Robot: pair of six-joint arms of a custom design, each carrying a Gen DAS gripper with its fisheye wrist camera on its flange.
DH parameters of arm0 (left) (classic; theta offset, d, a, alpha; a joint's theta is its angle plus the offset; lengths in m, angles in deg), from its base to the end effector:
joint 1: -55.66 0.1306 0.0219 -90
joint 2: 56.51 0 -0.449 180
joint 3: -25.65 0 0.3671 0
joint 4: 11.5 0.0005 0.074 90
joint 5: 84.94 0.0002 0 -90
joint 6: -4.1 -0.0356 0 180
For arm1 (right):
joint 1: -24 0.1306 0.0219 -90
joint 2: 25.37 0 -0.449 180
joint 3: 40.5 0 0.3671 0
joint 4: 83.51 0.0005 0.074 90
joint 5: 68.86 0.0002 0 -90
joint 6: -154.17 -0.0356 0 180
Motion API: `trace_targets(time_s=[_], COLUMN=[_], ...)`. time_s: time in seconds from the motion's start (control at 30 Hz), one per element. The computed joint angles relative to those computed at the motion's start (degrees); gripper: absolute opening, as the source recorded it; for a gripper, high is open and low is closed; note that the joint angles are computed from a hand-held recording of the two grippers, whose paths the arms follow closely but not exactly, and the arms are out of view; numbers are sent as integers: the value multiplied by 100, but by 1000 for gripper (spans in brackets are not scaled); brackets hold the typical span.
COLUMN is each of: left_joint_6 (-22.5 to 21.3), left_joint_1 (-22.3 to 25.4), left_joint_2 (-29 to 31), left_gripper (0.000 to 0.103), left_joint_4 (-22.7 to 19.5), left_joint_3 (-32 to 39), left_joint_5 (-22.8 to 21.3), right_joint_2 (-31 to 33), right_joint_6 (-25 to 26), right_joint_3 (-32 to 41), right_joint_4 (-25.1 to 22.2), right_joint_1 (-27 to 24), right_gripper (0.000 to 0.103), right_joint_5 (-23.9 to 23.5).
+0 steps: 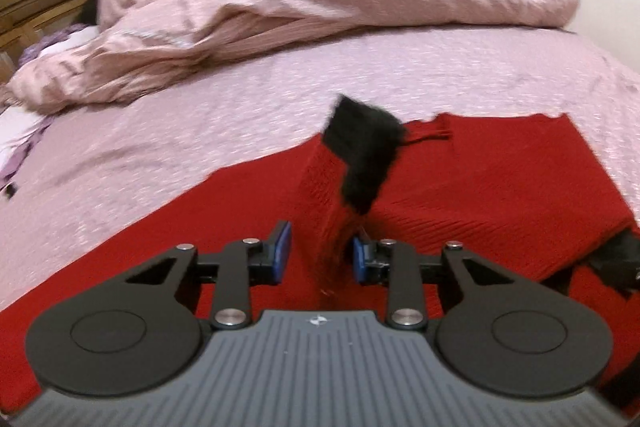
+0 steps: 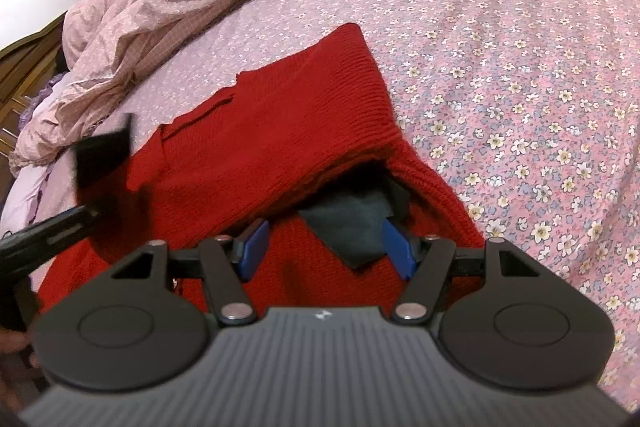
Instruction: Fold small clothes
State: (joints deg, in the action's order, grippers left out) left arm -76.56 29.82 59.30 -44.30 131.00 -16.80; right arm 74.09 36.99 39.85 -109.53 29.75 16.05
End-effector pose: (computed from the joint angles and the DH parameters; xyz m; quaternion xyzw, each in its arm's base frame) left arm 0.5962 -0.2745 0.3947 0.0549 0.9028 0.0482 0.4239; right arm 0.5168 0.0547 0.3756 0.1550 0.9105 0.1474 0.3540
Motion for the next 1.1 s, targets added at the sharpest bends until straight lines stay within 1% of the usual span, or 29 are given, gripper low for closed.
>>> trace_targets(time_s=[0.17,0.23,0.3,0.33,0.47,0.57,0.63,0.67,0.73,0.83,0.9,1.1], left_joint_6=[285,401,535,572,689,646,579,549,530,494,493,391], left_joint_1=[243,376,488,538,649,675,719,735,771,861,912,1047], left_joint_2=[-227,-279,-376,-405,-615,-731,-770,-777,-742,-612,-473,-111], left_gripper=[37,38,39,42,50,58,64,65,66,66,66,66], left_joint_4=[-337,-523,-555,-562,-446,-364,-227,-168,-91,64,29,-62], left_joint_3=[-280,-366,-550,-604,-897,-999,-1020,-1016,-954,-812,-635,-254], left_joint_5=[9,147,343,406,628,587,576,574,566,675,700,864], right_joint_2=[10,8,16,19,26,14,2,-1,10,47,84,266], right_joint_6=[17,34,45,43,76,105,111,126,161,249,353,917], right_joint_3=[22,25,32,37,66,89,110,130,195,325,426,734], right_joint_4=[-23,-28,-39,-47,-90,-127,-133,-134,-145,-170,-182,-182], right_joint_1=[23,30,30,34,37,14,-9,-24,-53,-87,-108,-180], right_gripper=[66,66,66,66,66,66,66,66,66,66,66,66], right_joint_5=[-23,-38,-31,-24,-24,-64,-96,-104,-95,-32,31,201])
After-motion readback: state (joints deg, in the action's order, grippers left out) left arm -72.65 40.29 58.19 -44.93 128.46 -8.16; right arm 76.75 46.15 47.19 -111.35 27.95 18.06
